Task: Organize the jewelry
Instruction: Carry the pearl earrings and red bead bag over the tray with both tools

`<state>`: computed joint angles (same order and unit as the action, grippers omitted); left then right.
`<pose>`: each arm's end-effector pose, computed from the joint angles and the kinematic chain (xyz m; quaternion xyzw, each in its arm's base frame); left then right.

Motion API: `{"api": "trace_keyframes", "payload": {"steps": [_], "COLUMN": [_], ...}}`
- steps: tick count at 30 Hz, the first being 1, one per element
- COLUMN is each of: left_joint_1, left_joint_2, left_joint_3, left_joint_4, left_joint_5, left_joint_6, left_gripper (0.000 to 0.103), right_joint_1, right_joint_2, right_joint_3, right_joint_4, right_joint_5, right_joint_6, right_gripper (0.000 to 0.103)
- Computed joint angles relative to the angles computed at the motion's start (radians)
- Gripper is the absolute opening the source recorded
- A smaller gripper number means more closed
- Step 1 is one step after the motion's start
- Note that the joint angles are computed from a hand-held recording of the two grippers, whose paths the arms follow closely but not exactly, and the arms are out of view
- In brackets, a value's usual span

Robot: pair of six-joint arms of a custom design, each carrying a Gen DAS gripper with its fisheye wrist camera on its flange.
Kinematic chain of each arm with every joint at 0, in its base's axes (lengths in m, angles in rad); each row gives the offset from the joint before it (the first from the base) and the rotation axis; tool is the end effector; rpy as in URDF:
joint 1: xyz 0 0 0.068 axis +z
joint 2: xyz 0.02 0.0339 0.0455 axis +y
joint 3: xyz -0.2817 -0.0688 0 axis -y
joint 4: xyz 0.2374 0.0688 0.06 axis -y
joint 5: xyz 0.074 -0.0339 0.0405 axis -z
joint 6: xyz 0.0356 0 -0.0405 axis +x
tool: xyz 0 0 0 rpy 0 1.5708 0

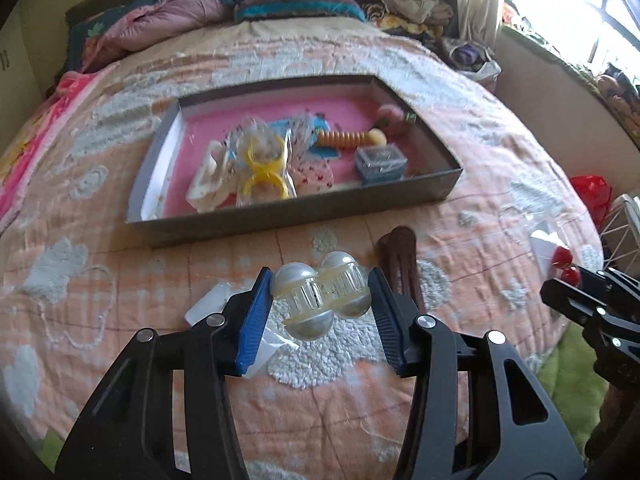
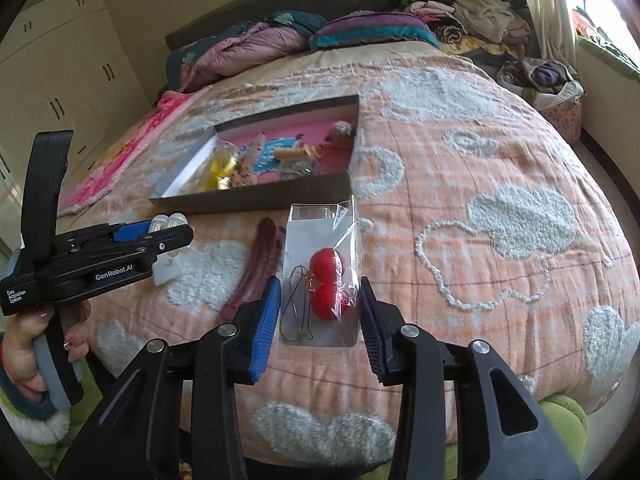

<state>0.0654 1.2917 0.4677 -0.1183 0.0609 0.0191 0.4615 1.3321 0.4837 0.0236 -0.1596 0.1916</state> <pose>0.2118 0.0117 0.1622 -0.0126 0.9506 -0.0159 0.3099 0.2029 0.1072 0.1686 -0.1537 0.9159 0.1868 0.3202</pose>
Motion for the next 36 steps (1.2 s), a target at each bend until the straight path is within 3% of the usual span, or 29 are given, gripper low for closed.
{"api": "trace_keyframes", "payload": {"steps": [14,36], "left_joint_1": [0.161,0.443], "left_joint_2": [-0.208,-0.2], "left_joint_3": [0.039,0.127], "left_joint_4": [-0.165,-0.22], "left_joint_5": [0.089,0.247], "left_joint_6": [0.08,0.219], "left_gripper": [0.04,0.04], "right_joint_1": [0.15,0.238], "right_joint_2": [-0.083,0.013], "right_joint_3": [0.079,0.318], "right_joint_4": [-0.092,-0.144], "right_joint_5": [0.059,0.107], "right_joint_6": [0.03,0.012], "right_gripper": [0.037,0.037]}}
